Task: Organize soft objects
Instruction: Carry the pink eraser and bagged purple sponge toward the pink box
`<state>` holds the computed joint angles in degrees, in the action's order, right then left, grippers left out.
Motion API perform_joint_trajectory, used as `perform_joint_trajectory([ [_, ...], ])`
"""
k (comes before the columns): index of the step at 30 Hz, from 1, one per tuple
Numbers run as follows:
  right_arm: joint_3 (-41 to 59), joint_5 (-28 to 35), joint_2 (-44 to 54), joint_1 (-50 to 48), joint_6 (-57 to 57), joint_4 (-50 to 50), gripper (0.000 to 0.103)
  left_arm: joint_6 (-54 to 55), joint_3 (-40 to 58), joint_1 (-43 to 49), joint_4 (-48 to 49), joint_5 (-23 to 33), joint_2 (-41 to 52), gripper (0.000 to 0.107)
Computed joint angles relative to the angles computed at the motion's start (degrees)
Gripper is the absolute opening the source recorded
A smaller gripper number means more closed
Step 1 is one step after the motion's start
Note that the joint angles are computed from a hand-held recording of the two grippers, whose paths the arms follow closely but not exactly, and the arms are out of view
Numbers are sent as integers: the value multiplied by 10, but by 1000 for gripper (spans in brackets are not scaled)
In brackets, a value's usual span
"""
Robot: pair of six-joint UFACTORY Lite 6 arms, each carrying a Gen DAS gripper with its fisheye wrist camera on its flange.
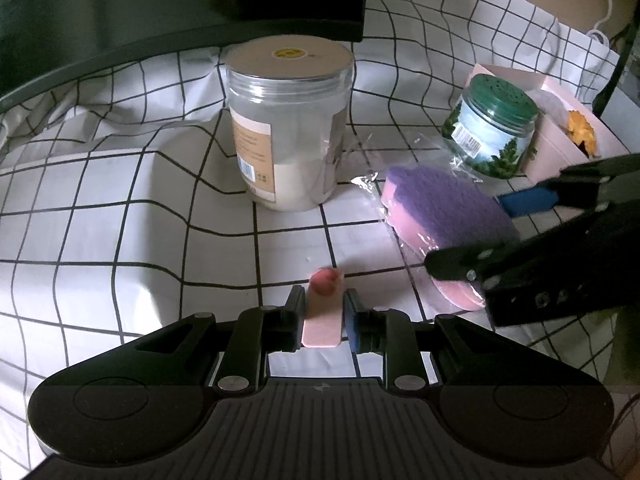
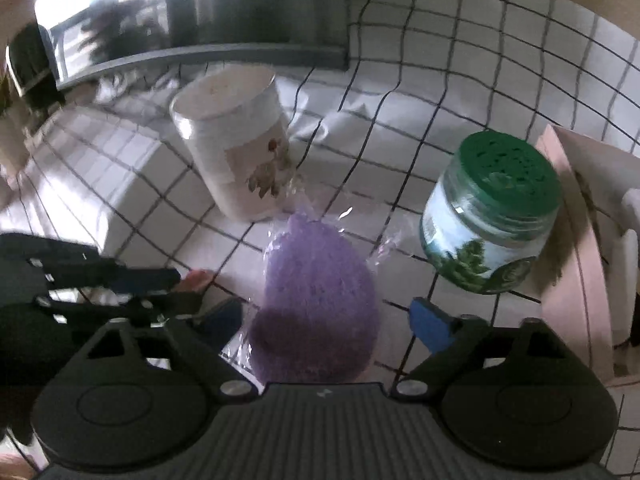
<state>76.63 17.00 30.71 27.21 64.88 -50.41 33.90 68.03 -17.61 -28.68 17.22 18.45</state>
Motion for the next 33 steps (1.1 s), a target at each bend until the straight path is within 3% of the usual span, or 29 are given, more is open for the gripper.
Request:
perform_joint_trajectory([
  [5, -12, -5, -6, 4, 26, -32, 70, -1, -14, -7, 8, -17, -8, 24],
  [13, -42, 1, -30, 16, 69, -56, 69, -20, -20, -11, 23, -25, -12, 24],
  [17, -89, 3, -73, 24, 110, -84, 69, -83, -21, -19, 72, -31, -14, 23],
  [22, -192, 3, -204, 21, 128, -116, 69, -34, -27, -19, 5, -16, -26, 23],
  [24, -247, 19, -289, 21, 137, -142, 69, 12, -34, -30, -45, -18, -40, 23],
  [26, -308, 40, -382, 20, 143, -175, 69, -14, -31, -52, -34, -11, -52, 23],
  [30, -393, 77, -545, -20, 30, -81, 69, 13, -13, -118, -87, 18, -63, 23],
  [33, -450, 142, -646, -34, 5, -86, 69, -36, 38, -185, -68, 37, -28, 23],
])
